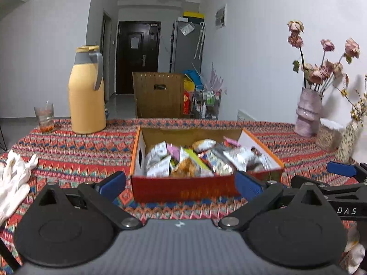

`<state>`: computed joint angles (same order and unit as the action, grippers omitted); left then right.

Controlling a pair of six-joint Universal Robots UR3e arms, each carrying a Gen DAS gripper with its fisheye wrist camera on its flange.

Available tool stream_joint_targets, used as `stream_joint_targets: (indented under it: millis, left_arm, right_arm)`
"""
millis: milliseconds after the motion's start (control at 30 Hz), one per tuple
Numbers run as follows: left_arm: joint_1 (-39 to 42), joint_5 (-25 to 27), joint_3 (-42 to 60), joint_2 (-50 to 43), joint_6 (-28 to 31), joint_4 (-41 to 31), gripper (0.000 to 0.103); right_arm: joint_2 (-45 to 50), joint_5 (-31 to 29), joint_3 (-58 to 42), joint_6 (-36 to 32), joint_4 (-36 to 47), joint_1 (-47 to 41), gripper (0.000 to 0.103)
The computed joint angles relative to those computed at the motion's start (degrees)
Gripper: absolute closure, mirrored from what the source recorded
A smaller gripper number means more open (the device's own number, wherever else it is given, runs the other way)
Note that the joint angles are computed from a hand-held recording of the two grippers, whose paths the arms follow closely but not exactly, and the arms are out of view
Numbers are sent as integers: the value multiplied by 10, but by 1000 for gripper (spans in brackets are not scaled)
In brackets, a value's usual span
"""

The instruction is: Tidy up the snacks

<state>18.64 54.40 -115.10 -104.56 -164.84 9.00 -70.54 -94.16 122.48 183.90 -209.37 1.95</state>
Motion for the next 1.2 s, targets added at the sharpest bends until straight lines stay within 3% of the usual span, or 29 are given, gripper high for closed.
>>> stream_joint_targets:
  millis: [467, 1200]
  left_arm:
    - [56, -40, -142, 41, 84, -18, 0]
    - [61, -38, -149, 33, 103, -52, 0]
  right_arm:
    - [-27, 16, 124, 41, -26, -2, 0]
    - [-15, 25, 146, 47, -19, -6, 0]
